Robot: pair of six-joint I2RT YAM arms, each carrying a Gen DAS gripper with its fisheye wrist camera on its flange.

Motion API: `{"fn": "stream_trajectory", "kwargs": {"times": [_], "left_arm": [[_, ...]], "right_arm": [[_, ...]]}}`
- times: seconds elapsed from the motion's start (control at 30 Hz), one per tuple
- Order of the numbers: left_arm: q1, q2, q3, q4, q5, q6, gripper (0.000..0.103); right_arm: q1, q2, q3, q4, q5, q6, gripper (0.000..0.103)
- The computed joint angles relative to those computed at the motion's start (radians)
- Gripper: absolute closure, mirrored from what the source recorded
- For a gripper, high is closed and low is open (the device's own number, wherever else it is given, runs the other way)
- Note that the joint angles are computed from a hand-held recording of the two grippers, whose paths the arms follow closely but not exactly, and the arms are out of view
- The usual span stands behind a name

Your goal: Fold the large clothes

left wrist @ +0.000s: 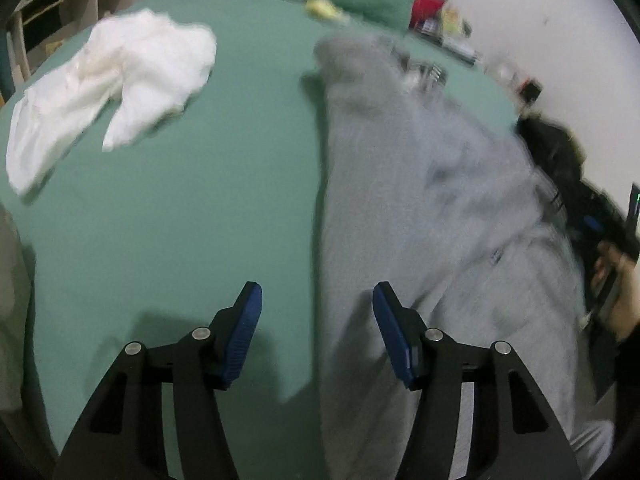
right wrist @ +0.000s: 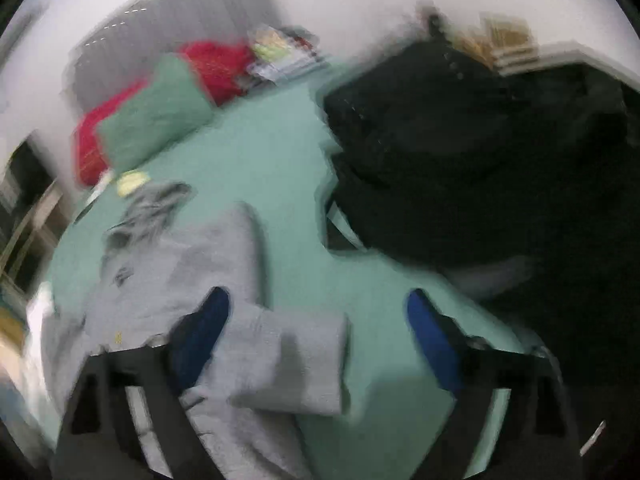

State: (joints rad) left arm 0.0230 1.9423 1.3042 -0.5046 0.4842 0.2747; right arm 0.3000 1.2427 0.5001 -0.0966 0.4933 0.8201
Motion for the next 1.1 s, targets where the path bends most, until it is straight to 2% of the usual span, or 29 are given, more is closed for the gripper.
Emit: {"fn": "stream_trajectory", "kwargs": {"times": [0.07,0.13,0.17,0.2,0.27,0.3,0.33,0.4,0.43,0.47,0.53,0.6,0.67,0.7,0.77,0.83,0.9,0.93,1.0,1.1], "left_arm": [[-0.012,-0.026,-0.005,0.073,0.021,-0.017,0.042],[-0.04,-0.028,-0.007,0.154,0.019,-0.017,0.042],[-0.057,-0.013,0.006,0.175,0.022,-0.004,0.042],[-0.072,0.002,0.023,0.179,0.012,-0.005,0.042],[-0.118,0.07,0.108,0.136,-0.008,-0.029,0.042],[-0.137,0.105,0.15,0.114,-0.005,-0.032,0.042],[-0.16,0.132,0.177,0.102,-0.021,-0.032,0.042],[-0.214,0.222,0.292,0.026,-0.096,-0.021,0.044],[-0.222,0.25,0.314,0.022,-0.091,-0.017,0.065],[-0.227,0.262,0.314,0.036,-0.109,-0.003,0.075],[-0.209,0.271,0.317,0.042,-0.082,0.016,0.093],[-0.166,0.272,0.332,0.04,-0.044,-0.055,0.094],[-0.122,0.241,0.317,0.067,-0.034,-0.104,0.094],[-0.101,0.236,0.326,0.056,-0.014,-0.111,0.094],[-0.04,0.238,0.371,0.022,0.026,-0.139,0.094],[-0.023,0.267,0.43,-0.03,-0.004,-0.104,0.093],[-0.03,0.347,0.553,-0.171,-0.072,-0.042,0.083],[-0.029,0.354,0.555,-0.184,-0.117,-0.065,0.067],[-0.021,0.296,0.464,-0.117,-0.168,-0.099,0.054],[-0.003,0.217,0.385,-0.122,-0.143,-0.063,0.053]], "right_arm": [[0.051,-0.017,0.01,0.052,-0.01,-0.188,0.011],[0.061,0.059,0.068,0.06,-0.127,-0.339,0.011],[0.051,0.15,0.118,0.028,-0.219,-0.407,0.011],[0.042,0.213,0.148,0.001,-0.246,-0.441,0.012],[0.036,0.363,0.203,-0.022,-0.258,-0.524,0.046],[0.019,0.394,0.224,-0.04,-0.266,-0.54,0.088],[-0.003,0.41,0.236,-0.049,-0.269,-0.534,0.09],[-0.055,0.331,0.188,0.021,-0.336,-0.529,0.091],[-0.073,0.278,0.18,0.014,-0.356,-0.548,0.091],[-0.1,0.221,0.203,-0.025,-0.42,-0.58,0.091],[-0.141,0.192,0.268,-0.102,-0.535,-0.63,0.091],[-0.264,0.18,0.349,-0.22,-0.786,-0.663,0.091],[-0.437,0.255,0.441,-0.29,-1.094,-0.616,0.091],[-0.484,0.311,0.487,-0.317,-1.156,-0.618,0.091],[-0.524,0.445,0.607,-0.356,-1.155,-0.588,0.09],[-0.502,0.601,0.729,-0.396,-1.125,-0.567,0.071],[-0.44,0.715,0.844,-0.48,-0.906,-0.52,0.031],[-0.413,0.753,0.869,-0.488,-0.799,-0.491,0.022],[-0.372,0.753,0.823,-0.412,-0.658,-0.46,0.022],[-0.329,0.619,0.636,-0.25,-0.591,-0.417,0.022]]}}
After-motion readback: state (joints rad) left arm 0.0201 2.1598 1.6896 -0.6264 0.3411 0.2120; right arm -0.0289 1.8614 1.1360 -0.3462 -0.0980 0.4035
